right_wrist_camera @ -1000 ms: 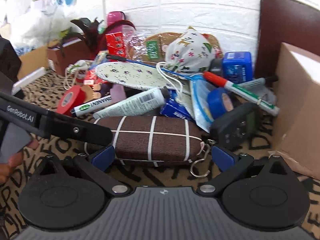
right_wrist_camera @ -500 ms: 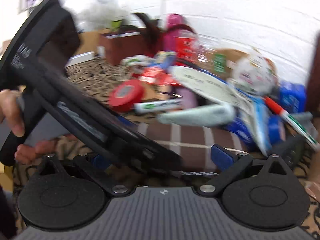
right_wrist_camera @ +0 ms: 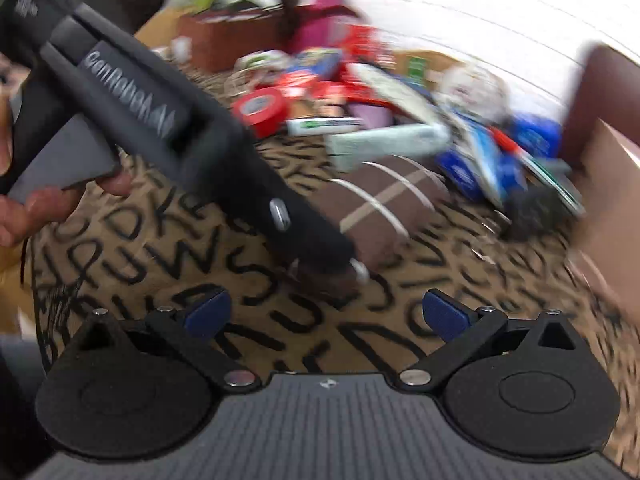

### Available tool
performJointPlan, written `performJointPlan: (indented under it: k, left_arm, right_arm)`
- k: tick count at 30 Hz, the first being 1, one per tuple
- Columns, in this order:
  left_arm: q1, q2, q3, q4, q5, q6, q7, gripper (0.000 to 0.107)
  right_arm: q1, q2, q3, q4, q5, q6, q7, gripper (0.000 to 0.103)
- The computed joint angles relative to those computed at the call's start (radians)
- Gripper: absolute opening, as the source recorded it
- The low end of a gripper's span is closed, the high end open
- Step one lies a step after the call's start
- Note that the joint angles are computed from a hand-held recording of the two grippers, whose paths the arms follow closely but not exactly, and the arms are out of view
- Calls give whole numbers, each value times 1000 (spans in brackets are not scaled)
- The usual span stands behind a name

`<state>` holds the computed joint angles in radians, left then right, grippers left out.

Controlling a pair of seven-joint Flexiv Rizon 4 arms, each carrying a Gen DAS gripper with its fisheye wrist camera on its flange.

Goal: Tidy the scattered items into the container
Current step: 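Grasp the brown glasses case with the right gripper, then lift the glasses case with both grippers and carry it over the beige box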

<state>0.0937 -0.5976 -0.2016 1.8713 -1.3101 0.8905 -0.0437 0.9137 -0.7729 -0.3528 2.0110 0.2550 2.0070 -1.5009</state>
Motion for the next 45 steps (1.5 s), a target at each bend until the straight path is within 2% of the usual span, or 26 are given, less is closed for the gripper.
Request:
performJointPlan:
  k: [3, 6, 8, 10, 13, 17, 18, 20, 23, 25, 29, 33, 35, 37, 39, 41, 45]
  left_arm:
    - [-15, -16, 2, -35, 13, 44, -37, 97]
    - [-24, -38, 5, -73, 84, 67, -82, 97]
    - [-26, -59, 4, -105, 147, 75, -129, 97]
    - [-31, -85, 10, -140, 226, 86, -201, 95]
    - [-18, -106, -6, -168, 301, 91, -246, 94]
    - [-3, -123, -23, -206, 395, 59, -311, 93]
    - [2, -128, -29, -215, 410, 48, -321, 91]
    - [12, -136, -39, -229, 432, 7, -354, 81]
    - [33, -131, -60, -213, 421, -37, -371, 75]
    - [43, -124, -72, -190, 390, -50, -371, 75]
    - [34, -118, -80, -165, 322, -16, -371, 82]
    - [14, -130, -64, -198, 349, -21, -407, 86]
    - [16, -139, -69, -211, 351, -32, -418, 93]
    - [16, -146, -79, -216, 342, -26, -409, 94]
    - [10, -144, -81, -212, 349, -6, -378, 93]
    - [0, -127, -76, -190, 356, 35, -357, 83]
    - [14, -130, -92, -182, 332, 45, -338, 85]
  right_arm:
    - [66, -17, -57, -29, 88, -21, 77, 102]
    - [163, -75, -164, -67, 131, -46, 132, 101]
    - [233, -122, -255, -94, 134, -103, 172, 94]
    - [261, -143, -292, -105, 121, -137, 214, 80]
    - [260, -146, -296, -103, 113, -136, 283, 75]
    - [208, -114, -246, -73, 60, -104, 331, 71]
    - [198, -106, -236, -63, 50, -96, 341, 70]
    - [179, -82, -216, -36, 38, -87, 354, 67]
    - [183, -49, -219, 18, 36, -93, 366, 65]
    - [163, -18, -197, 46, 21, -97, 372, 65]
    - [149, -4, -187, 49, 5, -91, 387, 68]
    - [157, -32, -224, -2, -4, -115, 404, 70]
    - [158, -46, -238, -26, -11, -128, 423, 71]
    - [165, -62, -257, -45, -26, -161, 445, 70]
    - [160, -68, -258, -47, -48, -174, 469, 69]
    - [158, -60, -254, -32, -63, -164, 482, 68]
    - [123, -38, -218, -22, -94, -155, 481, 68]
